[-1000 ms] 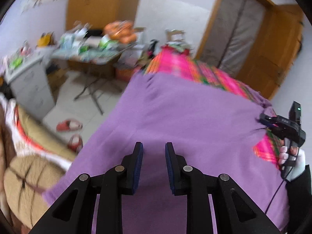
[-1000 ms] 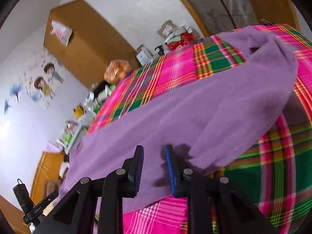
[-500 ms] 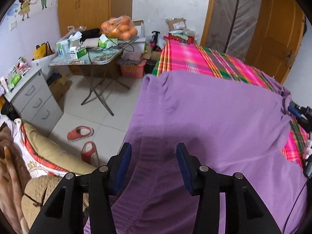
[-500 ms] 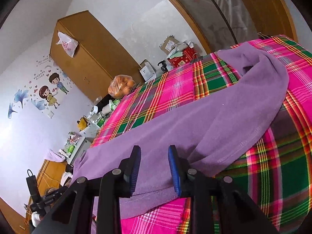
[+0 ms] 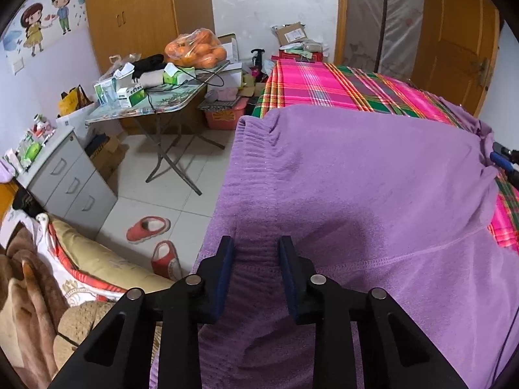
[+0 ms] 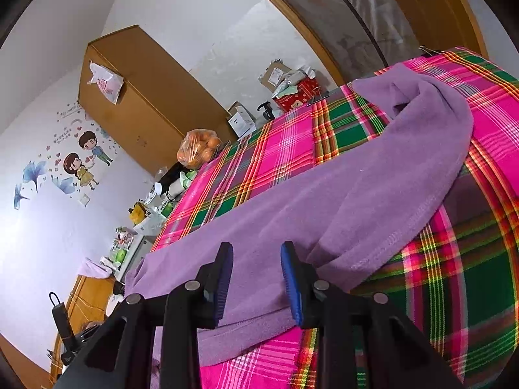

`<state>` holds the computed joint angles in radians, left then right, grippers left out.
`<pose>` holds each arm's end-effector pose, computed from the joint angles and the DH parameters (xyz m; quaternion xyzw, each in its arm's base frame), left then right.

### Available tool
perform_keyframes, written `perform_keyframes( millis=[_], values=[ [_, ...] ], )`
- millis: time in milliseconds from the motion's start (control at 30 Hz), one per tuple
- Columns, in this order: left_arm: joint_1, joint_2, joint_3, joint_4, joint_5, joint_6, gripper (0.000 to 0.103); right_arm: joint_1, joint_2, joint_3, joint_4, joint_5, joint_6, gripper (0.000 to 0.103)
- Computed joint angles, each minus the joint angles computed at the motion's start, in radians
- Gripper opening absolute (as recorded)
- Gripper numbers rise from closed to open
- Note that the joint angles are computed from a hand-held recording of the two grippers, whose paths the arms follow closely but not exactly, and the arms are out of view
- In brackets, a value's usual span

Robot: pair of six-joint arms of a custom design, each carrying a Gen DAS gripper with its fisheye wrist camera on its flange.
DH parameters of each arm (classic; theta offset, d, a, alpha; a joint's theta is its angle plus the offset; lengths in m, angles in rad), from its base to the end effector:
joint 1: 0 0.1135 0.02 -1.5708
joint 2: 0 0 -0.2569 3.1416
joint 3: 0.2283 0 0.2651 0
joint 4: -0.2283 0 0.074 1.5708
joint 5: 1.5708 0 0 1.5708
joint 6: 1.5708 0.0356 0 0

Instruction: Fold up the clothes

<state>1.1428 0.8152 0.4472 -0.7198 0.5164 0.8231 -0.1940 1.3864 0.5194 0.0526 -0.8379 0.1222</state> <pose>0.0804 0.1338 0.1706 -0.0891 0.9365 0.0549 0.3345 0.2532 -0.0228 0.1369 -0.0147 0.8620 0.3657 0.3507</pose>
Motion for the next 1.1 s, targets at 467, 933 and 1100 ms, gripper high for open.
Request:
perform_keyframes(
  millis=[467,933,1100],
  values=[
    [-0.044,0.032,-0.021,0.144,-0.060,-0.113,0.026,-0.018,-0.001,-0.013,0.023,-0.008,0.009,0.032],
    [0.065,0.149,0.189,-0.070,0.113,-0.051,0.036,-0.030,0.019,-0.007,0.021,-0.022,0.014,0.033],
    [-0.172,0.249,0.226,0.045,-0.021,-0.224,0.039,-0.029,0.016,-0.011,0.030,-0.020,0.019,0.034]
  ],
)
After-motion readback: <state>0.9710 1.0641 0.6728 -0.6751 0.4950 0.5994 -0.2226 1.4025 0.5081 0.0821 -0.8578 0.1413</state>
